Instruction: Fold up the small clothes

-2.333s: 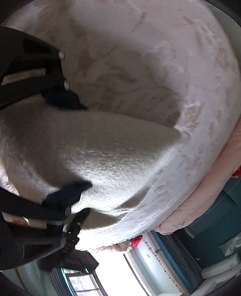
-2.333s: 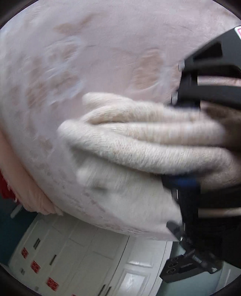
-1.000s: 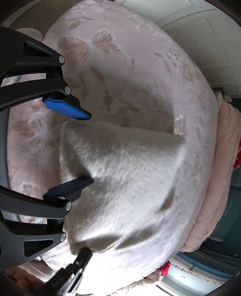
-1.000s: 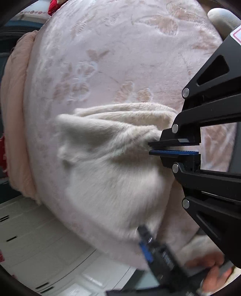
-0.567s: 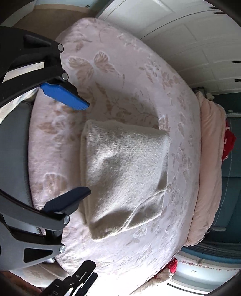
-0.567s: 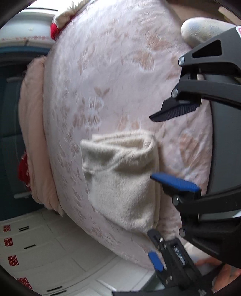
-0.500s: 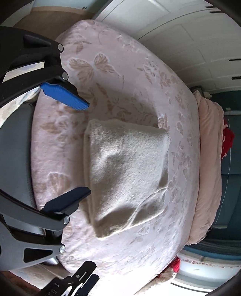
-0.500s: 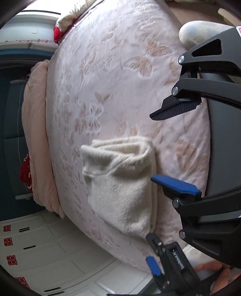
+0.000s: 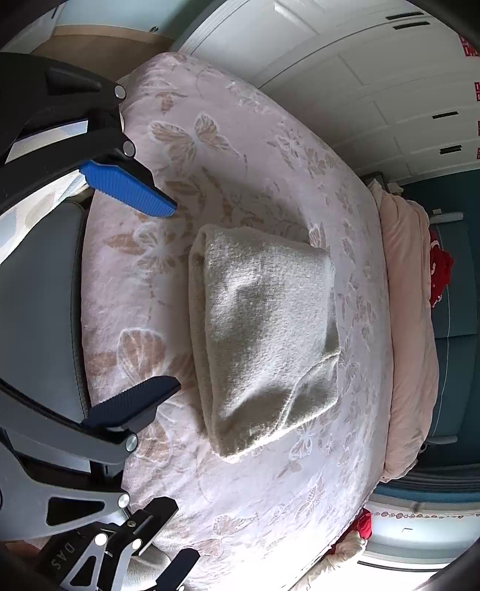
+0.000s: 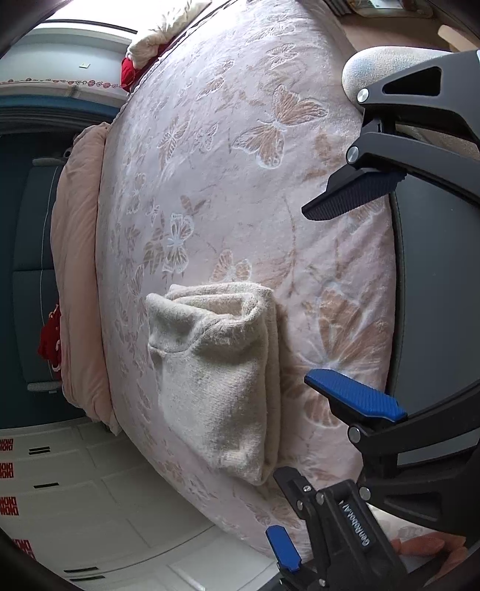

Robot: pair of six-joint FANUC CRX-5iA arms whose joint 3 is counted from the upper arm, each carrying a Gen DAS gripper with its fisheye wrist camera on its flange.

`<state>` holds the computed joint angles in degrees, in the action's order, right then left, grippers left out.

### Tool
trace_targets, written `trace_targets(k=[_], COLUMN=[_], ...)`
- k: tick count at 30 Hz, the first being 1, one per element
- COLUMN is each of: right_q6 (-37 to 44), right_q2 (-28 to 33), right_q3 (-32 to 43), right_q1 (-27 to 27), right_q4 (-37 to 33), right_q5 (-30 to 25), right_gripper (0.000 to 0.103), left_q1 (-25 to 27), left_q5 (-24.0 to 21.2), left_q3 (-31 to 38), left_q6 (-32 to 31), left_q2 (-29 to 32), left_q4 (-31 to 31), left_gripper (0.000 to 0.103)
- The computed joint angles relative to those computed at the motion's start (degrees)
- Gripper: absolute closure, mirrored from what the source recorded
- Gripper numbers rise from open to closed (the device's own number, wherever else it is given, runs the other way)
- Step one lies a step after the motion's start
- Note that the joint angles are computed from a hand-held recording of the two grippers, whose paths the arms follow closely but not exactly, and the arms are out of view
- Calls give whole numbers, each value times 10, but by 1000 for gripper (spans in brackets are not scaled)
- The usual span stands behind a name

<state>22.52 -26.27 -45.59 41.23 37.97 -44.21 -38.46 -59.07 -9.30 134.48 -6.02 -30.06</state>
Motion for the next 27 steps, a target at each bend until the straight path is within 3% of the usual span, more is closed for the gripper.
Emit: trace_targets(k=[9, 13, 27], right_q6=[-30, -81, -91], right_q2=[9, 20, 39], right_q3=[-3, -17, -39], right_q1=[-9, -6, 6], right_q4=[-24, 13, 63], right_q5=[0, -11, -15], right_gripper=[17, 17, 17], left_q1=[-24, -22, -7], left_q5=[-8, 0, 24], left_q3=[-16, -31, -56], left_q6=[45, 61, 78], left_q2=[6, 4, -5], left_q4=[-45, -52, -49], left_gripper=[17, 17, 17])
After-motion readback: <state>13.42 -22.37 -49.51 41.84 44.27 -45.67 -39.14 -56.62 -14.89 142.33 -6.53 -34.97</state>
